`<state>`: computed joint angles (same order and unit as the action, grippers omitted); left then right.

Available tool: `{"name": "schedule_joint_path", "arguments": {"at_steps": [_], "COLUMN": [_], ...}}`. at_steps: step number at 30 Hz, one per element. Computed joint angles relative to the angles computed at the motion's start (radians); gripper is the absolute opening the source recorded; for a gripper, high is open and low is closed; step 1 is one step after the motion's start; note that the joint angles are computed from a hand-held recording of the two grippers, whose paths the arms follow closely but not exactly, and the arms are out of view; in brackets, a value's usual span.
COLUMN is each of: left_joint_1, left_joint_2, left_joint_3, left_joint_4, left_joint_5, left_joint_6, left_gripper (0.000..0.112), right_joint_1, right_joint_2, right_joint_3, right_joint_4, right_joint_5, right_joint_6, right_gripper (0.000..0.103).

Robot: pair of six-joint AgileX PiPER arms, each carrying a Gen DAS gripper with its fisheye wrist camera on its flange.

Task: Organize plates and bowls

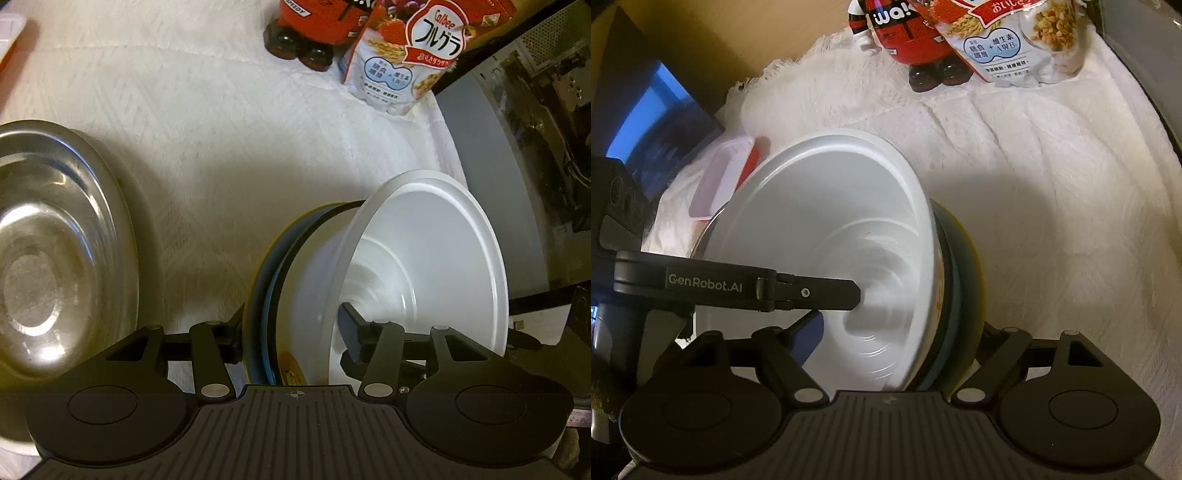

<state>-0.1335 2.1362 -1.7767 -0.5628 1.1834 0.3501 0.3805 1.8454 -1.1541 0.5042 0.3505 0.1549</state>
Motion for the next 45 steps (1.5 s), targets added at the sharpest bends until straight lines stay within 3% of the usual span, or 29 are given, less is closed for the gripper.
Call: {"name": "schedule_joint_path", "arguments": {"at_steps": [8,18,22,31,37,41,45], "left_joint_1": [-0.013,-0.063,-0.074,-0.095,-0.093,-0.075,-0.108], "left_joint_2": [-0.012,-0.024,-0.036,-0.049,-0.079,-0.145,-0.197], "left_joint_3": [0.006,-0.066,-0.081,-0.069,-0.038,0.014,0.054], "left_joint_4": [0.014,0.132,0.154,0.204,0.275,0.224,0.300], "left_joint_5": [-0.033,-0.048,-0.048,-0.070,-0.105,-0.151,-0.213], "left_joint_6": [0.029,-0.025,-0.038,-0.053,-0.095,-0.049,-0.057], "left_gripper": [0.054,0.052,0.051,0.052,0.052,0.051,0.051], "right_joint_1": [-0.010,-0.033,-0.025,0.029,0.023,0.027,0.037], "right_joint_2": [0.014,0.038,0.037,0.025,0.015,0.017,0.019], "right_joint_3": [-0.022,-0.039,-0.042,-0.027,-0.011,-0.019,-0.027], "right_joint_4": [-0.002,0.027,-0.082,-0.537,-0.567,-0.627,-0.675], "right_joint_5": [0.015,-0.014,-0.036,-0.078,-0.084,-0.067,-0.048], "right_joint_6": [0.013,-0.023,0.089,0.533,0.592,0.659,0.705], "right_gripper": [0.082,0.082,0.082,0.082,0.082,0.082,0.082]}}
